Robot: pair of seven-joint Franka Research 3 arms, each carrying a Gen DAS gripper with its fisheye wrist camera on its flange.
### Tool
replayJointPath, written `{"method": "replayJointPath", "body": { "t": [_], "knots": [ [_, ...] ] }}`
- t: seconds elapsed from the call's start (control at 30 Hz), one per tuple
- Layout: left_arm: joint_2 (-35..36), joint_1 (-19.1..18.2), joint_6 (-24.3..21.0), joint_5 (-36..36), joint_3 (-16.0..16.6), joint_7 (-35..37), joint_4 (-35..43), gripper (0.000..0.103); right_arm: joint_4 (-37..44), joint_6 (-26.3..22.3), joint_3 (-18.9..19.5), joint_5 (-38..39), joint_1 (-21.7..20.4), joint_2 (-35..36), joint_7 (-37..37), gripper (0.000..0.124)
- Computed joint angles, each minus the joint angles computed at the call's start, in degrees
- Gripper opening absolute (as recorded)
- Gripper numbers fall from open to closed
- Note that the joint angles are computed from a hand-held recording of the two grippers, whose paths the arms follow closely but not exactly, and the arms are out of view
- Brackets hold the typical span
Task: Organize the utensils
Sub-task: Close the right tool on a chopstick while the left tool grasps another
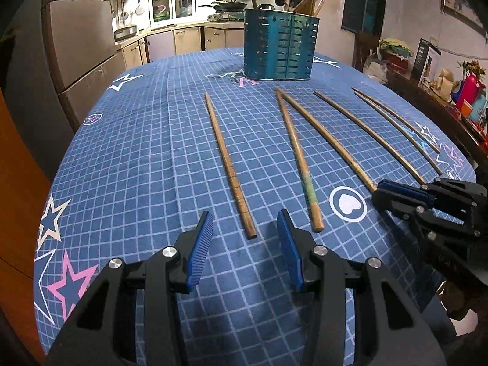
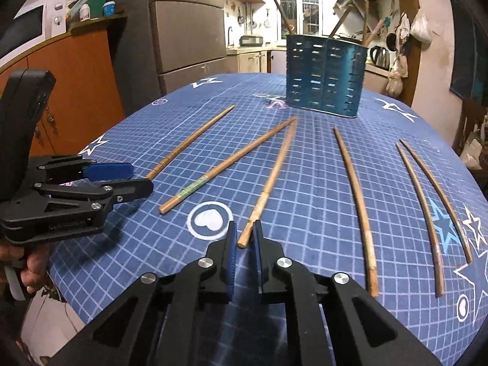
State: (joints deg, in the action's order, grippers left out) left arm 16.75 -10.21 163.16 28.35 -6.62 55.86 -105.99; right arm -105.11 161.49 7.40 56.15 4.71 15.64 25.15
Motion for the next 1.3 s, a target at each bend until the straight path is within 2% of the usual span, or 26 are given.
{"method": "replayJointPath", "body": {
  "t": [0.03, 0.17, 0.3, 0.47, 0.6, 0.7, 0.97, 1.03, 1.1, 1.3],
  "knots": [
    [0.20, 0.37, -0.60, -1.02, -0.70, 1.17, 0.38, 0.039, -0.05, 0.09, 0.27, 1.27, -0.51, 0.00, -0.96, 0.008],
    [0.99, -0.80, -2.07, 0.72, 0.09, 0.30, 1.97, 0.037, -1.16, -0.95, 0.72, 7.04, -2.15, -0.93, -5.96, 0.008],
    [1.38, -1.41, -2.58, 1.38, 0.39, -0.91, 2.64, 0.037, -0.98, -2.53, -0.09, 8.75, -1.88, -0.98, -7.54, 0.008],
    [1.24, -1.59, -2.57, 1.99, 0.57, -2.06, 2.44, 0.037, -1.39, -1.81, -0.49, 10.91, -1.25, -1.23, -9.93, 0.009],
    [0.66, -2.54, -2.06, 4.59, 1.64, -5.81, 1.57, 0.024, -1.48, -1.65, -0.38, 13.25, -1.13, -1.27, -11.49, 0.008],
    [0.22, -2.48, -1.91, 5.73, 1.77, -7.38, 0.99, 0.018, -1.76, -2.18, -0.55, 15.08, -1.18, -1.56, -12.82, 0.008],
    [1.19, -2.27, -3.81, 6.52, 1.04, -7.23, 2.89, 0.017, -1.96, -1.99, -1.11, 16.90, -0.69, -1.68, -14.93, 0.008],
    [1.39, -2.59, -4.04, 7.07, 1.26, -7.82, 3.30, 0.009, -1.97, -2.25, -1.12, 18.10, -0.89, -1.68, -15.62, 0.008],
    [1.08, -3.13, -3.94, 8.25, 1.89, -9.82, 2.91, 0.006, -2.13, -2.49, -1.25, 19.33, -1.10, -1.89, -16.13, 0.008],
    [-0.72, -4.07, -1.83, 13.32, 2.93, -15.65, 0.10, 0.005, -3.01, -4.08, -1.95, 25.92, -1.59, -4.21, -22.87, 0.007]
  ]
}}
